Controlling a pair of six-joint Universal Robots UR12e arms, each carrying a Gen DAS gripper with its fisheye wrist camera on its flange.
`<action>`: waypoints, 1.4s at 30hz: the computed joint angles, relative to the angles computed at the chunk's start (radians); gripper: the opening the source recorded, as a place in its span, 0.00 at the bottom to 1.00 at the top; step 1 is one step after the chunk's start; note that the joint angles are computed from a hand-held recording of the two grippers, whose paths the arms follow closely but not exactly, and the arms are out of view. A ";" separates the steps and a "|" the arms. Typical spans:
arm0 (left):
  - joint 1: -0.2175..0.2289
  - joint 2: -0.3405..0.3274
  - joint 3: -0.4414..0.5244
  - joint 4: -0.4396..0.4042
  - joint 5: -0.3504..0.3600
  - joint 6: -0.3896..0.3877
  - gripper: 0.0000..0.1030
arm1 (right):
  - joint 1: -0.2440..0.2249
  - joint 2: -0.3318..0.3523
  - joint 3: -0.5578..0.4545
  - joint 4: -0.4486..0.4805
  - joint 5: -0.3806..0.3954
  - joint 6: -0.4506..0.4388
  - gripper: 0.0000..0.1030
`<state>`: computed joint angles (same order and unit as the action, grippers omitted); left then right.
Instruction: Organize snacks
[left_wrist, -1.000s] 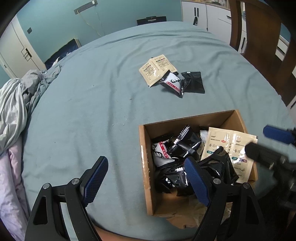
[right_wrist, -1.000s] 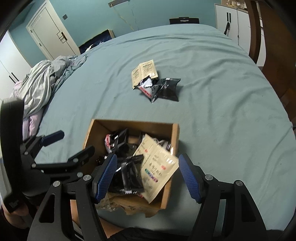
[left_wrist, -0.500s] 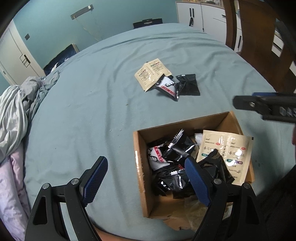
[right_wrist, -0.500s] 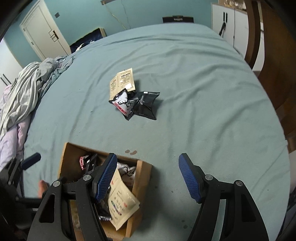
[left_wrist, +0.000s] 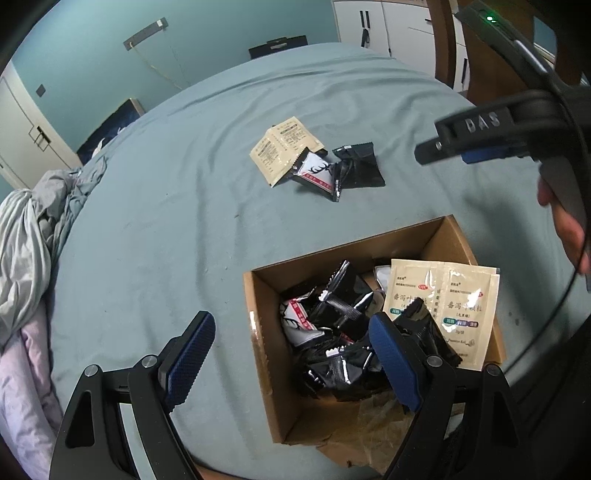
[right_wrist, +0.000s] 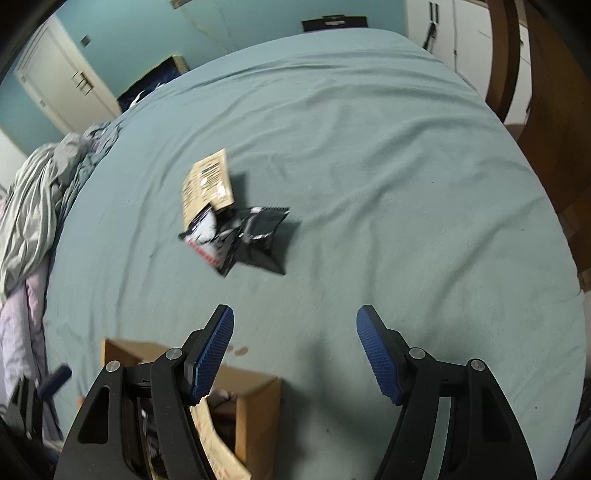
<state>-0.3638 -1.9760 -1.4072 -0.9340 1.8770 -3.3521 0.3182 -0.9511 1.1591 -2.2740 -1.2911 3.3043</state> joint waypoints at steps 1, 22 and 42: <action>0.002 -0.001 0.002 -0.007 -0.006 -0.001 0.84 | -0.001 0.012 -0.017 0.013 0.003 0.006 0.66; 0.048 -0.031 0.038 -0.058 -0.064 -0.076 0.84 | 0.024 0.264 -0.366 0.171 0.027 -0.049 0.55; 0.025 -0.077 0.091 0.049 0.125 0.070 0.88 | -0.019 -0.080 0.138 -0.226 0.104 0.090 0.31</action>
